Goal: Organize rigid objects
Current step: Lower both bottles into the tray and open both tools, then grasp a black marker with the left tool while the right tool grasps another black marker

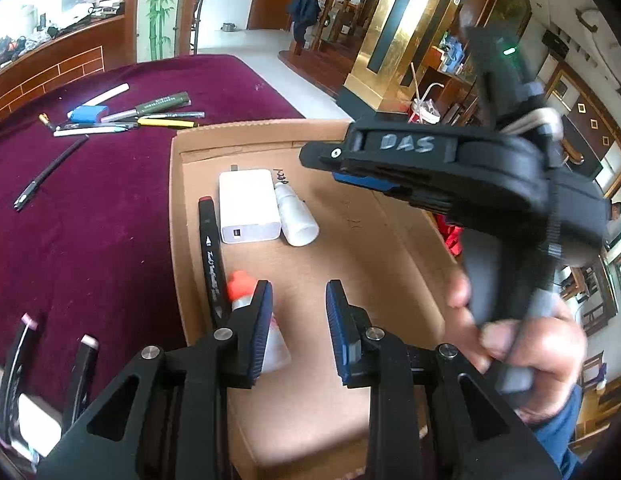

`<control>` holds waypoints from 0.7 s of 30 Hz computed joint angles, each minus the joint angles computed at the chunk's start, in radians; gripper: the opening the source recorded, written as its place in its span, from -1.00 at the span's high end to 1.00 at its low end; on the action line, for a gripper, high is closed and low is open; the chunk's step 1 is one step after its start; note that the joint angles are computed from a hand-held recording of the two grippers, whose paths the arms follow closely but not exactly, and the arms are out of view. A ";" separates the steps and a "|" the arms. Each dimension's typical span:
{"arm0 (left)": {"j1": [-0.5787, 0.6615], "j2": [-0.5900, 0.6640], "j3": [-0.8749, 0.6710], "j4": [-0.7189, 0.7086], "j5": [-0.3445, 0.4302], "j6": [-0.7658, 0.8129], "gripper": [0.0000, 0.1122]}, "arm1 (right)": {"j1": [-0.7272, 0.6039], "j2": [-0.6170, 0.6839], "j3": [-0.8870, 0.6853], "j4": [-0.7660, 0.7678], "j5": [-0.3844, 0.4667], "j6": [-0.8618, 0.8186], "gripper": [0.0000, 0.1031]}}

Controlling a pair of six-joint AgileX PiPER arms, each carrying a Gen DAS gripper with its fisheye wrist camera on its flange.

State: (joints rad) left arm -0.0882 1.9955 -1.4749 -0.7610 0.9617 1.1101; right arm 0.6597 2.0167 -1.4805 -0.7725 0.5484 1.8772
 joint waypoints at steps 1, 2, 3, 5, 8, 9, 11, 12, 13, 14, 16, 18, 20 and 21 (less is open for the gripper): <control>0.010 -0.023 0.019 -0.006 0.000 0.012 0.56 | 0.002 -0.001 0.002 -0.004 -0.003 0.004 0.43; 0.016 -0.031 0.019 -0.005 0.005 0.015 0.56 | 0.005 0.001 -0.003 -0.008 0.000 0.002 0.43; 0.030 -0.049 0.030 -0.008 0.014 0.025 0.56 | 0.009 -0.002 0.000 -0.016 0.004 0.003 0.43; 0.061 -0.081 0.045 -0.009 0.039 0.039 0.56 | 0.023 0.002 -0.016 -0.035 0.032 0.002 0.43; 0.116 -0.129 0.079 -0.039 0.064 0.097 0.56 | 0.039 0.010 -0.039 -0.054 0.053 -0.010 0.43; 0.146 -0.147 0.093 -0.051 0.075 0.136 0.55 | 0.041 0.013 -0.042 -0.058 0.053 -0.010 0.43; 0.204 -0.176 0.121 -0.068 0.086 0.199 0.51 | 0.044 0.023 -0.056 -0.051 0.054 -0.027 0.43; 0.243 -0.185 0.130 -0.076 0.099 0.232 0.51 | 0.045 0.027 -0.061 -0.049 0.053 -0.032 0.43; 0.274 -0.186 0.131 -0.081 0.112 0.256 0.50 | 0.047 0.033 -0.069 -0.045 0.054 -0.044 0.43; 0.312 -0.184 0.129 -0.083 0.127 0.282 0.50 | 0.049 0.037 -0.078 -0.042 0.058 -0.053 0.43; 0.394 -0.171 0.120 -0.087 0.154 0.329 0.50 | 0.056 0.050 -0.100 -0.040 0.071 -0.075 0.43; 0.488 -0.129 0.081 -0.077 0.202 0.357 0.50 | 0.064 0.056 -0.110 -0.051 0.078 -0.084 0.43; 0.575 -0.094 0.056 -0.071 0.225 0.396 0.50 | 0.071 0.063 -0.124 -0.065 0.082 -0.092 0.43; 0.624 -0.069 0.040 -0.061 0.229 0.427 0.50 | 0.076 0.066 -0.129 -0.080 0.082 -0.092 0.43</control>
